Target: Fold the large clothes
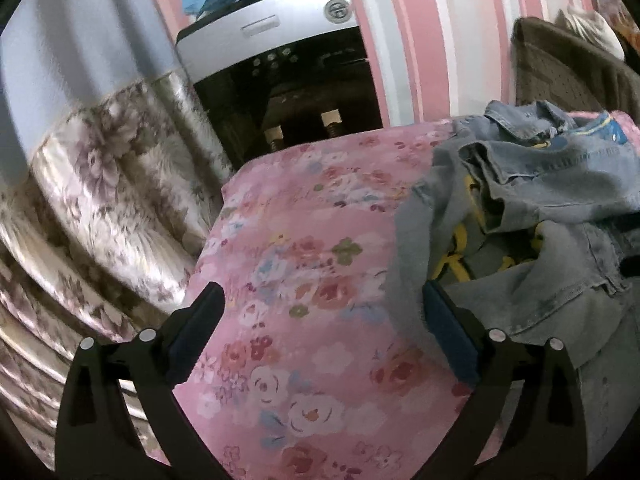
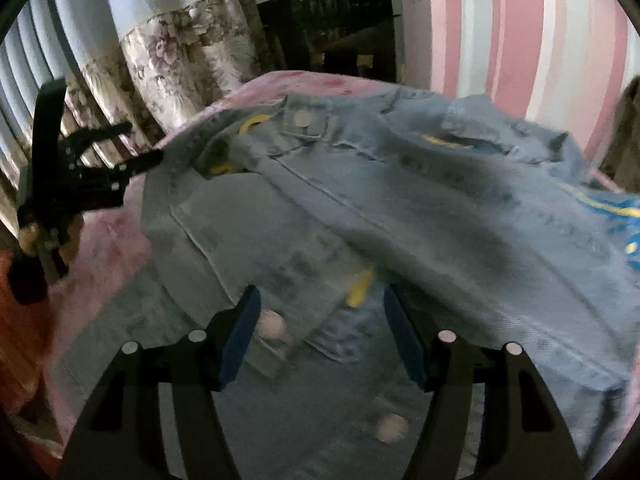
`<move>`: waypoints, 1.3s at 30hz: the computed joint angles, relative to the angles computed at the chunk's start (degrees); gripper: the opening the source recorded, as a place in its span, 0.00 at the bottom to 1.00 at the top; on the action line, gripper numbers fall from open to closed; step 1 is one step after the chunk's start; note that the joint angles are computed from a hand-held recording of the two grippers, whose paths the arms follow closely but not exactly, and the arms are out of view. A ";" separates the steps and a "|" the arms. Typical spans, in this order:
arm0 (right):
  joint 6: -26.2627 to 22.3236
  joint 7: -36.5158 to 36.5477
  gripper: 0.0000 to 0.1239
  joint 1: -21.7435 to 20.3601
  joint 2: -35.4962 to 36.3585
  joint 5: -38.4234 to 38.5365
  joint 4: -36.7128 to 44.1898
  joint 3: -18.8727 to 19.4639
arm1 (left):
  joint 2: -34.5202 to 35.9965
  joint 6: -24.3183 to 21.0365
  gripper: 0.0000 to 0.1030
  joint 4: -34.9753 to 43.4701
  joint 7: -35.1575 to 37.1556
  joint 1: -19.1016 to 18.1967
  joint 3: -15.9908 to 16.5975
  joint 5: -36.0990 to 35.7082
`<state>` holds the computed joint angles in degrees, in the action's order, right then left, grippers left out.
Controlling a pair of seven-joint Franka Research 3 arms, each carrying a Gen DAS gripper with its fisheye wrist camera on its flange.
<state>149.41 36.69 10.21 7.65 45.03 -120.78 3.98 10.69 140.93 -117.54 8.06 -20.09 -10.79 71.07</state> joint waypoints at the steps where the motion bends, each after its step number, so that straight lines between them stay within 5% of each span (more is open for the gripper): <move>1: -0.47 1.08 0.51 0.20 0.67 -0.34 0.51 0.06 | -0.37 0.82 0.96 -0.65 -0.44 0.26 0.12 -0.11; 3: -2.28 3.76 0.50 0.22 2.25 -0.37 1.77 0.19 | -0.78 2.50 0.96 -1.58 -0.91 0.80 0.23 -0.29; 7: -1.82 1.85 0.06 0.55 2.56 2.35 1.91 1.66 | -1.45 2.12 0.96 -2.32 -2.67 0.56 0.07 1.65; 9: 1.77 -0.84 0.05 1.76 1.07 1.84 0.39 2.43 | -2.30 1.32 0.96 -2.78 -3.78 0.42 -0.12 3.03; 17: 3.42 -18.59 0.05 4.39 -9.53 17.84 -0.90 1.31 | -7.62 4.24 0.97 -6.55 -10.63 3.88 -0.31 2.78; 24: 8.77 -18.87 0.05 2.79 -8.43 21.47 6.70 -2.83 | -8.14 5.20 0.97 -6.12 -12.39 5.19 -1.38 1.72; 28: 12.13 -9.83 0.06 -1.69 -3.97 17.84 12.30 -5.21 | -6.13 2.78 0.97 -3.56 -9.18 4.14 -2.02 0.70; 34: 9.68 13.55 0.06 -8.48 4.50 -2.61 16.06 -10.13 | -1.24 1.74 0.97 1.95 -5.54 2.14 -1.42 -0.69; 39: 5.81 16.88 0.10 -11.42 7.68 -12.25 12.85 -9.95 | 4.66 2.64 0.97 8.98 -0.62 0.11 -0.33 -3.65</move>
